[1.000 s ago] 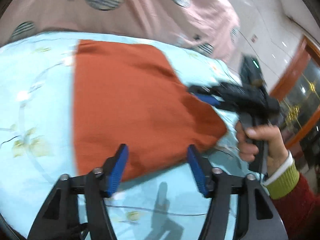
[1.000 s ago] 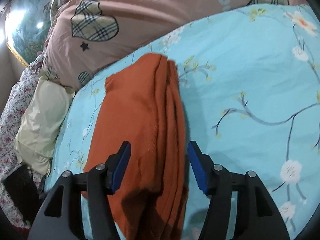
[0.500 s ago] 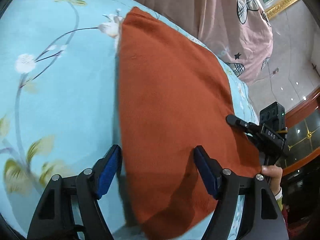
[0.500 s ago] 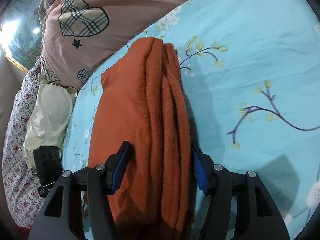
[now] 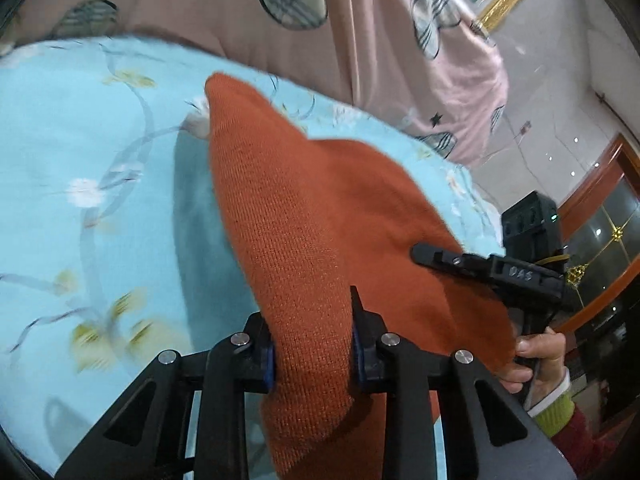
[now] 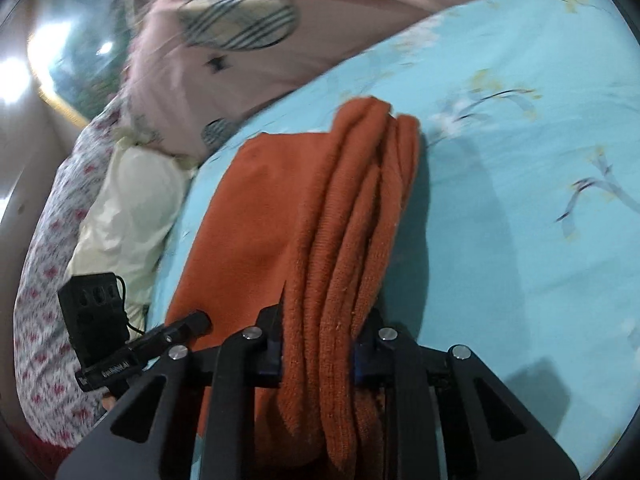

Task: Fold small clothes

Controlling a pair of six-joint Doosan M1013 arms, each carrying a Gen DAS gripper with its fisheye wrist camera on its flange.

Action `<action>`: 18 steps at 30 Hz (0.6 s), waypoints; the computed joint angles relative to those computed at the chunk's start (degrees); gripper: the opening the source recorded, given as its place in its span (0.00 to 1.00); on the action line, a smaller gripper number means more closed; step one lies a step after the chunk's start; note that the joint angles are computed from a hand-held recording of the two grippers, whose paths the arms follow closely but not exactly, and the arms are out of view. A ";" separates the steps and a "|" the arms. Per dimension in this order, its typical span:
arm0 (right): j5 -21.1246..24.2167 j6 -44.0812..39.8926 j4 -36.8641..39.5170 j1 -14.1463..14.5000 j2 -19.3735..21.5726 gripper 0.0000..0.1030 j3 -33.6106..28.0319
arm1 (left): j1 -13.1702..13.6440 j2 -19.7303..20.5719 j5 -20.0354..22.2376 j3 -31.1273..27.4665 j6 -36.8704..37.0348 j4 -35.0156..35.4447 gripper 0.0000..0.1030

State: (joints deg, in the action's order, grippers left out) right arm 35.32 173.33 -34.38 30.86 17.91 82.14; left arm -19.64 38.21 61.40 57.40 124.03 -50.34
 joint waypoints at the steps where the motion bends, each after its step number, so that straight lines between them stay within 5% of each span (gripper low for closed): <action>1: -0.56 -0.02 -0.27 0.58 0.58 0.23 -0.48 | 0.74 -1.15 -0.37 1.63 0.90 -0.50 0.26; 7: -4.45 -3.41 2.41 2.89 5.02 0.23 -4.09 | 5.20 -6.73 -2.61 9.84 5.16 -1.35 0.27; 12: -0.26 -6.60 6.43 3.66 8.10 0.24 -7.00 | 6.76 -7.41 -3.47 12.98 1.70 3.20 0.28; 18: 3.29 -0.91 4.44 4.14 7.69 0.39 -6.25 | 7.73 -7.75 -5.29 14.72 -1.17 4.36 0.48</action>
